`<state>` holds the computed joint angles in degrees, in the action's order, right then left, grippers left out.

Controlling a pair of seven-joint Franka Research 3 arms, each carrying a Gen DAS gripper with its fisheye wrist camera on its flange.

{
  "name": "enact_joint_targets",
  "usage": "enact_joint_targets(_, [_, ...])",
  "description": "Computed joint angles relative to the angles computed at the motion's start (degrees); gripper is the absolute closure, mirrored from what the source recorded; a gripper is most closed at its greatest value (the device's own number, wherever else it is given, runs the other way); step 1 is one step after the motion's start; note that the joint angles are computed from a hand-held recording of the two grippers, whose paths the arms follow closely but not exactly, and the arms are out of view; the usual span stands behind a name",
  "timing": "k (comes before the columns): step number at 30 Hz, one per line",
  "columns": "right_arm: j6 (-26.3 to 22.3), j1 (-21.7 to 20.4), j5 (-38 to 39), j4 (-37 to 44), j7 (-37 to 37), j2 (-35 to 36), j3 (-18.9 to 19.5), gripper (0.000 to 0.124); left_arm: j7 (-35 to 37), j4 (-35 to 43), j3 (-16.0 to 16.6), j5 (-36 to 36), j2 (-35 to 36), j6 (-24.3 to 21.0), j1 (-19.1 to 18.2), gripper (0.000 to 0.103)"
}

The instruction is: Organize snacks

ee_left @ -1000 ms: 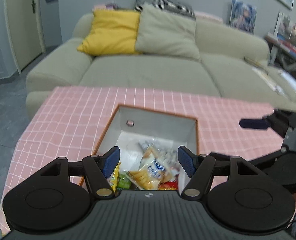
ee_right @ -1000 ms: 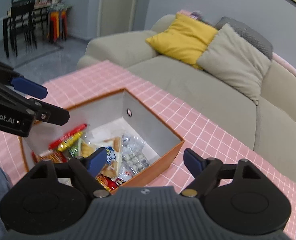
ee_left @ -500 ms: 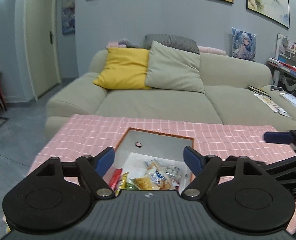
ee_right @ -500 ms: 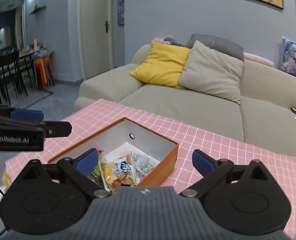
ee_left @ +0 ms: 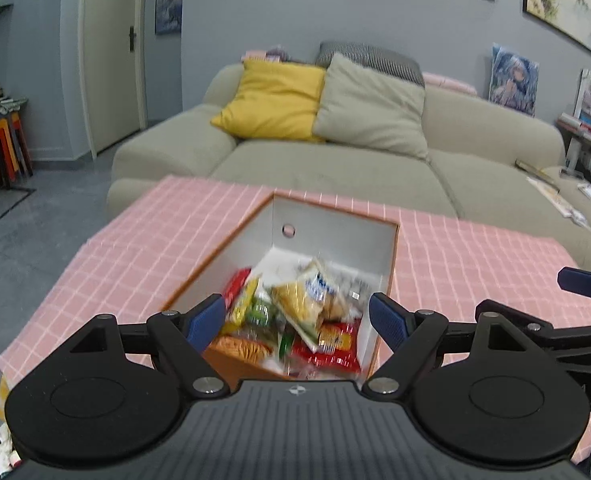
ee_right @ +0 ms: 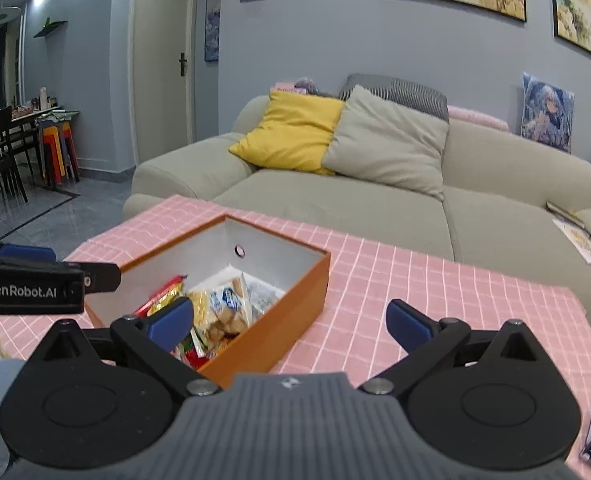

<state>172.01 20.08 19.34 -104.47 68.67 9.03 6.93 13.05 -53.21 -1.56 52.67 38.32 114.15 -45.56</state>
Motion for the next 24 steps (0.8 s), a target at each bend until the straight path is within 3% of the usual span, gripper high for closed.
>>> enact_joint_targets(12, [-4.20, 1.54, -7.44, 0.68, 7.20, 2.45, -2.41, 0.025, 3.74, 2.48, -1.03, -6.22, 2.55, -1.88, 0.90, 0.008])
enact_joint_targets(24, [-4.64, 1.11, -7.32, 1.01, 6.79, 3.09, -1.66, 0.025, 5.29, 5.04, -0.45, -8.42, 3.88, -3.49, 0.54, 0.008])
